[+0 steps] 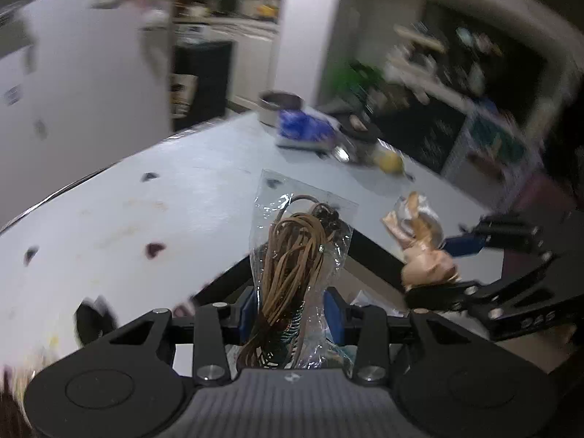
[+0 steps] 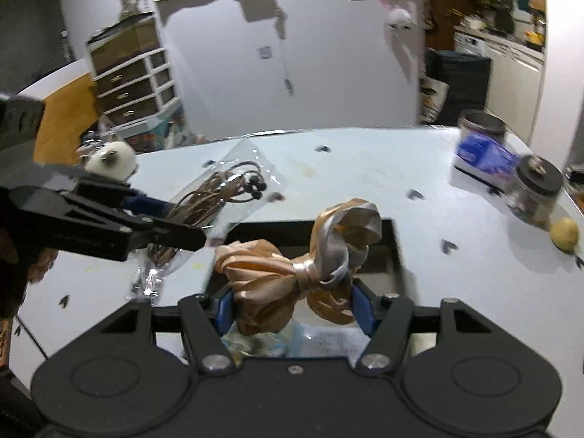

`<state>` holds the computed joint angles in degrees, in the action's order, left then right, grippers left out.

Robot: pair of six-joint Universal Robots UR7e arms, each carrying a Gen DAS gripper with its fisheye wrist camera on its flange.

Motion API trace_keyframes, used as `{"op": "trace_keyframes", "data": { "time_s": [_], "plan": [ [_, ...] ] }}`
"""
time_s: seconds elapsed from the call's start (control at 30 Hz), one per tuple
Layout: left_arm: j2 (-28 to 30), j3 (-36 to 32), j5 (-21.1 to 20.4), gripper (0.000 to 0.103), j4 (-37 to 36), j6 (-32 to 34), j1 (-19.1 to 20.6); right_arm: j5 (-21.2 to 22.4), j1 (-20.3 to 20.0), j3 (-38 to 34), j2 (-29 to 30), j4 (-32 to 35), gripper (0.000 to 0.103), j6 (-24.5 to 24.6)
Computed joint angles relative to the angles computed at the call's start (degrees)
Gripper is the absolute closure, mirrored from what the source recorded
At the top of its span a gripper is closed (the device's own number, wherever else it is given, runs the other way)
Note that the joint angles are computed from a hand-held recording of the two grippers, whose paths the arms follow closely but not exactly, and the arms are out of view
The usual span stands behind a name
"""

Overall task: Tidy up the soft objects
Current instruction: 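Carry the cord bag and ribbon into the black box with both tools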

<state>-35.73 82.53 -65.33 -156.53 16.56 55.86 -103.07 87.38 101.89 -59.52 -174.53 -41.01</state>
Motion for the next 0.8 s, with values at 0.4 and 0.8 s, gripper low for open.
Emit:
{"op": "trace_keyframes", "data": {
  "time_s": [0.4,0.8],
  "plan": [
    [14.87,-25.27,-0.16,0.062,25.87,16.38,2.68,-4.57,-2.04,-1.21,-0.11,2.56,0.039,5.39],
    [16.14,-25.73,-0.25,0.022,24.12,16.39,4.23,-7.67,-1.33,-5.03,2.48,10.34,0.038,11.02]
  ]
}}
